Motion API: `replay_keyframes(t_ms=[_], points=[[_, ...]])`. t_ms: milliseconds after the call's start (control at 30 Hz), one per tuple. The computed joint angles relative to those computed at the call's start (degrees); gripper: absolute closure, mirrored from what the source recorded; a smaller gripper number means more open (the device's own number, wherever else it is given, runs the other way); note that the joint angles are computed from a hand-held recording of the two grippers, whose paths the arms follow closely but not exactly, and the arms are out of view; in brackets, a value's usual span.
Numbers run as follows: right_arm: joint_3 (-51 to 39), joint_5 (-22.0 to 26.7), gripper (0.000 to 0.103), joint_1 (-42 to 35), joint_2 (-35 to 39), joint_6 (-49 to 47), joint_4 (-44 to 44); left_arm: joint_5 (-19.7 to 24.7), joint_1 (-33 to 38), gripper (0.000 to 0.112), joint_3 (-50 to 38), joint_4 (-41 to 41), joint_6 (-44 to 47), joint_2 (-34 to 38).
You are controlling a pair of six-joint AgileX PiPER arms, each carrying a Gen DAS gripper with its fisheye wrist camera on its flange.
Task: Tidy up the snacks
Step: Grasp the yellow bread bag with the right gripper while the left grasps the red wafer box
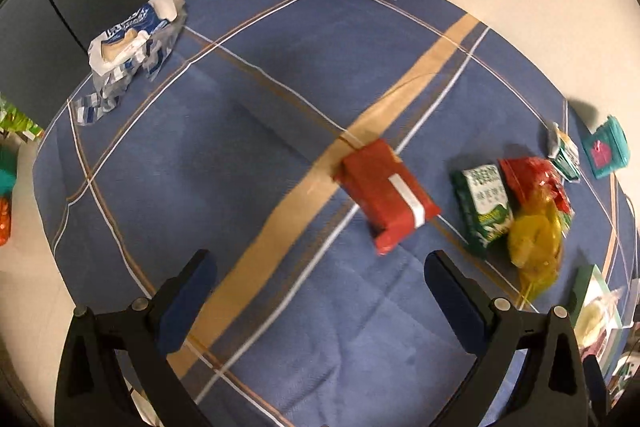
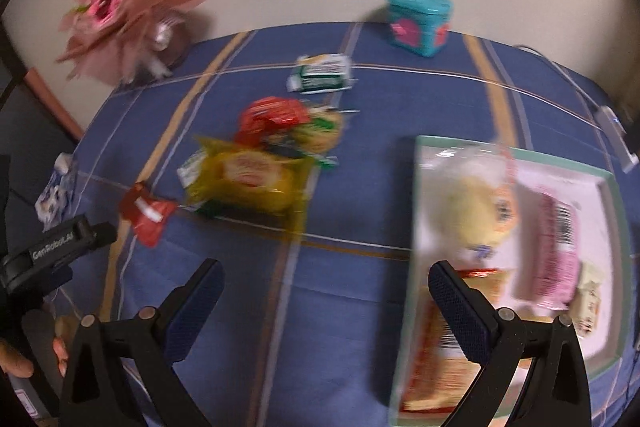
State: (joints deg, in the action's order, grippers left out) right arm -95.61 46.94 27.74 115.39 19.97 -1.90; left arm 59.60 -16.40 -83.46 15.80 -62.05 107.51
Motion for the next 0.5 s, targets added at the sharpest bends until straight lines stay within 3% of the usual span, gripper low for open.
replay_keyframes(t_ms=[500], points=[[-13.9, -1.8, 0.000, 0.0, 10.8, -2.2, 9.3, -3.1, 3.3, 0.009, -5.6, -4.9, 5.6, 6.6]])
